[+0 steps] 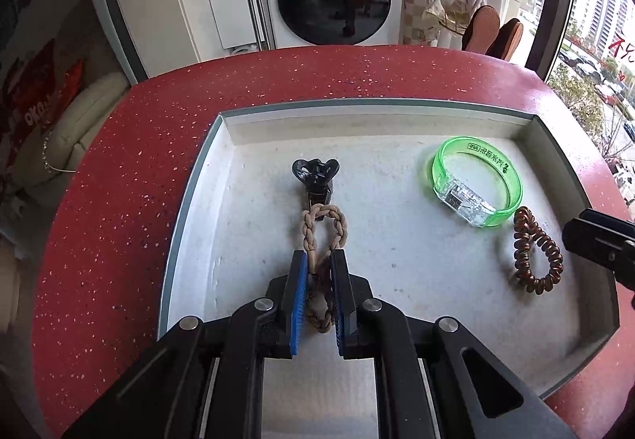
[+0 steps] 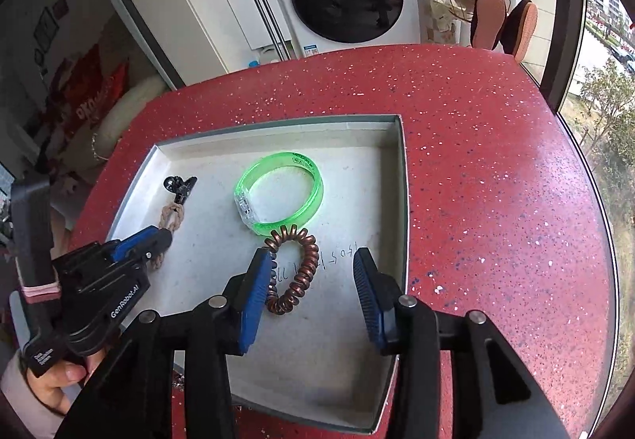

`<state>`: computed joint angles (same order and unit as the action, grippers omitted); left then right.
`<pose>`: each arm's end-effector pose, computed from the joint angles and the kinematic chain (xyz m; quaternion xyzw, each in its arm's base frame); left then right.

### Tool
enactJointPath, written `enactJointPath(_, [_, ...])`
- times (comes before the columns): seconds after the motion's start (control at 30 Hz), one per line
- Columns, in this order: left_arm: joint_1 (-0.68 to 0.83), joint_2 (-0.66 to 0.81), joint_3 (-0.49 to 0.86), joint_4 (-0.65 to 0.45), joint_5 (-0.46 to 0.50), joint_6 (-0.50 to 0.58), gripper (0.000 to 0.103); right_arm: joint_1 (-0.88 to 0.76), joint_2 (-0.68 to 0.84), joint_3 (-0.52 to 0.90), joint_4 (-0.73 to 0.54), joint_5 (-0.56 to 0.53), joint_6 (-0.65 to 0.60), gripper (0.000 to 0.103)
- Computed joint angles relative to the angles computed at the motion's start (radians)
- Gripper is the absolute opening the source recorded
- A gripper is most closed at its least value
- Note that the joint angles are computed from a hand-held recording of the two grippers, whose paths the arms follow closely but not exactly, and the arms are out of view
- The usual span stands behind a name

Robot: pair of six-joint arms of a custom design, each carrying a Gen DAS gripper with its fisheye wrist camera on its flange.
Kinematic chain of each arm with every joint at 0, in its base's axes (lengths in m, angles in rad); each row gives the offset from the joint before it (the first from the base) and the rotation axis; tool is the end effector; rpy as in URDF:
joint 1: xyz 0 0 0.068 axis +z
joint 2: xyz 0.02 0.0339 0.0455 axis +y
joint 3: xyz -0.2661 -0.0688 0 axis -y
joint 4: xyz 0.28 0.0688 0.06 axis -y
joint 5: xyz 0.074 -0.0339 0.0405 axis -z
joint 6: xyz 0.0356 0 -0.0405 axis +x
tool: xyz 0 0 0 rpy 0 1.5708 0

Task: Organize jewelry
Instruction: 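Carry the bracelet and coil tie into the tray and open both tools, then lift both open tools away from the tray toward the remaining jewelry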

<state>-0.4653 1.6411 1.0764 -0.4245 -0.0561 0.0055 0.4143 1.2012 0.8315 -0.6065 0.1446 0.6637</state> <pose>0.3293 -0.1631 0.1882 0.2155 0.9331 -0.0391 0.2852 0.2472 0.1031 0.2259 0.1396 0.9436 0.0907 0.2862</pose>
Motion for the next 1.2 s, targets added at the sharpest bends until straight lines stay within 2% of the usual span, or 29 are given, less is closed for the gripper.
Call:
enactJointPath(0.03, [0.000, -0.001, -0.001, 0.001, -0.002, 0.002, 0.035, 0.004, -0.022, -0.008, -0.007, 0.003, 0.009, 0.047])
enactJointPath(0.07, [-0.001, -0.002, 0.000, -0.001, -0.010, 0.000, 0.072, 0.011, -0.039, -0.013, -0.011, 0.006, 0.022, 0.047])
enactJointPath(0.1, [0.001, -0.009, -0.008, 0.005, -0.019, -0.006, 0.095, 0.021, -0.060, -0.023, -0.015, 0.008, 0.037, 0.047])
enactJointPath(0.13, [0.003, -0.031, -0.030, 0.037, -0.036, -0.020, 0.103, 0.025, -0.082, -0.032, -0.018, 0.008, 0.051, 0.047])
enactJointPath(0.17, [0.003, -0.050, -0.048, 0.063, -0.048, -0.026, 0.103, 0.024, -0.094, -0.036, -0.018, 0.005, 0.058, 0.047])
enactJointPath(0.3, [0.008, -0.057, -0.029, 0.031, -0.034, -0.024, 0.103, 0.050, -0.133, -0.046, -0.034, 0.011, 0.087, 0.048])
enactJointPath(0.37, [0.003, -0.089, -0.049, 0.040, -0.043, -0.019, 0.103, 0.076, -0.155, -0.052, -0.044, 0.024, 0.100, 0.052])
enactJointPath(0.53, [-0.002, -0.217, -0.127, 0.049, -0.045, 0.000, 0.103, 0.141, -0.223, -0.082, -0.066, 0.055, 0.142, 0.081])
enactJointPath(0.6, [0.007, -0.263, -0.150, 0.031, -0.018, -0.006, 0.103, 0.174, -0.250, -0.094, -0.083, 0.078, 0.166, 0.081])
enactJointPath(0.67, [0.026, -0.317, -0.181, 0.009, 0.020, -0.017, 0.103, 0.210, -0.277, -0.107, -0.092, 0.098, 0.192, 0.089])
enactJointPath(0.77, [0.060, -0.389, -0.229, -0.038, 0.081, -0.025, 0.103, 0.269, -0.314, -0.127, -0.097, 0.127, 0.227, 0.090])
enactJointPath(0.97, [0.124, -0.549, -0.341, -0.113, 0.124, -0.002, 0.103, 0.394, -0.337, -0.139, -0.146, 0.165, 0.303, 0.090])
enactJointPath(1.2, [0.200, -0.756, -0.484, -0.164, 0.076, 0.042, 0.103, 0.513, -0.299, -0.131, -0.216, 0.198, 0.395, 0.090])
